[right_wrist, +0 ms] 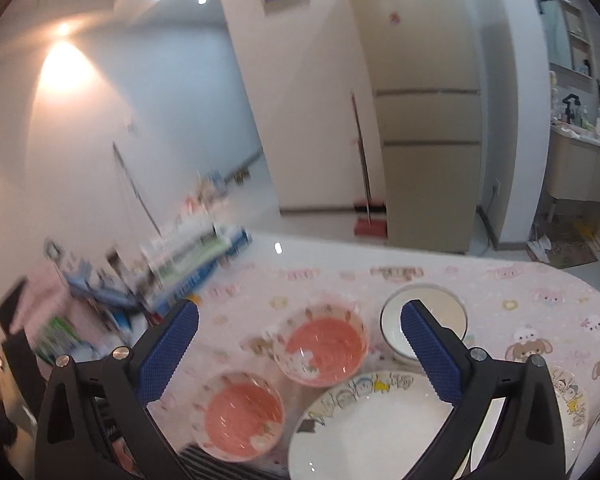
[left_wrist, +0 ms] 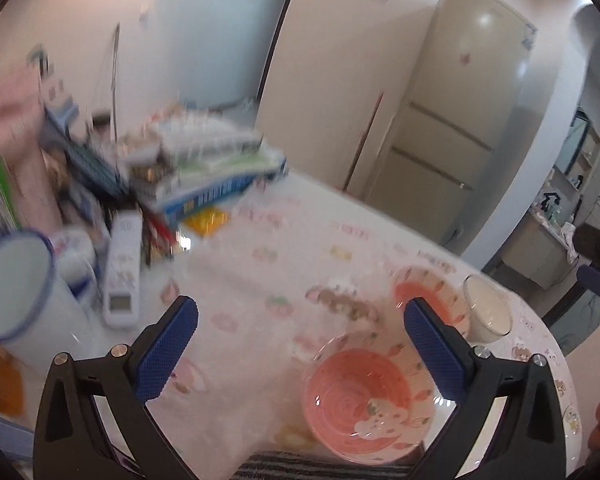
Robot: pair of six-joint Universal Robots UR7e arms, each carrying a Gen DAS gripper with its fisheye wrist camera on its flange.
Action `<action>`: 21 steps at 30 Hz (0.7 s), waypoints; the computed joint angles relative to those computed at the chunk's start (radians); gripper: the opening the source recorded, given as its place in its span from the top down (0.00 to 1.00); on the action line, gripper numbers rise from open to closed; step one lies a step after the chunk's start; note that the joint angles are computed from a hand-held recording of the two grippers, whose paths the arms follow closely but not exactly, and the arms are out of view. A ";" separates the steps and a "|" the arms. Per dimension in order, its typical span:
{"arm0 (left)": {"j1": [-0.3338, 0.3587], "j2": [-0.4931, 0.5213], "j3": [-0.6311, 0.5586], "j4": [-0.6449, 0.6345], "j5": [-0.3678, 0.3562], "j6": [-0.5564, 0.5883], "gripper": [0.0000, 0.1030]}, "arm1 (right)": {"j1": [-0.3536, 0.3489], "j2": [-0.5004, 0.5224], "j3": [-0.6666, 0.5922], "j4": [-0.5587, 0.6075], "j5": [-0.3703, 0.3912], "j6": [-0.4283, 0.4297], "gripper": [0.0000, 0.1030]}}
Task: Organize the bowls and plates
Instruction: 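Reach both grippers to the pink strawberry bowl rim and close them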
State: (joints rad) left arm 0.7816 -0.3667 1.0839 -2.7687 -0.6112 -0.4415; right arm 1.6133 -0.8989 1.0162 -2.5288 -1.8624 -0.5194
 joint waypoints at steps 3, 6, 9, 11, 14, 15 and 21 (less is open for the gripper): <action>0.025 -0.008 0.009 0.062 -0.086 -0.049 0.07 | -0.016 0.071 -0.079 0.147 -0.035 0.027 0.00; 0.026 -0.001 0.012 0.082 -0.088 -0.057 0.07 | -0.024 0.121 -0.130 0.220 -0.072 0.042 0.09; 0.042 0.003 -0.008 0.146 -0.128 -0.109 0.15 | -0.037 0.156 -0.182 0.319 -0.071 0.054 0.21; 0.054 0.007 -0.026 0.212 -0.132 -0.185 0.23 | -0.041 0.171 -0.206 0.385 -0.082 0.081 0.31; 0.067 0.010 -0.049 0.295 -0.164 -0.233 0.39 | -0.048 0.203 -0.254 0.483 -0.090 0.092 0.44; 0.070 0.005 -0.041 0.285 -0.185 -0.237 0.43 | -0.046 0.204 -0.249 0.486 -0.100 0.094 0.47; 0.077 0.013 -0.058 0.319 -0.249 -0.228 0.68 | -0.034 0.189 -0.198 0.477 -0.132 0.056 0.60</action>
State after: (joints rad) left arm 0.8585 -0.3538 1.0255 -2.4493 -0.8598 -0.6692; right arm 1.5797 -0.7095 0.8179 -2.0517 -1.9941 -0.4632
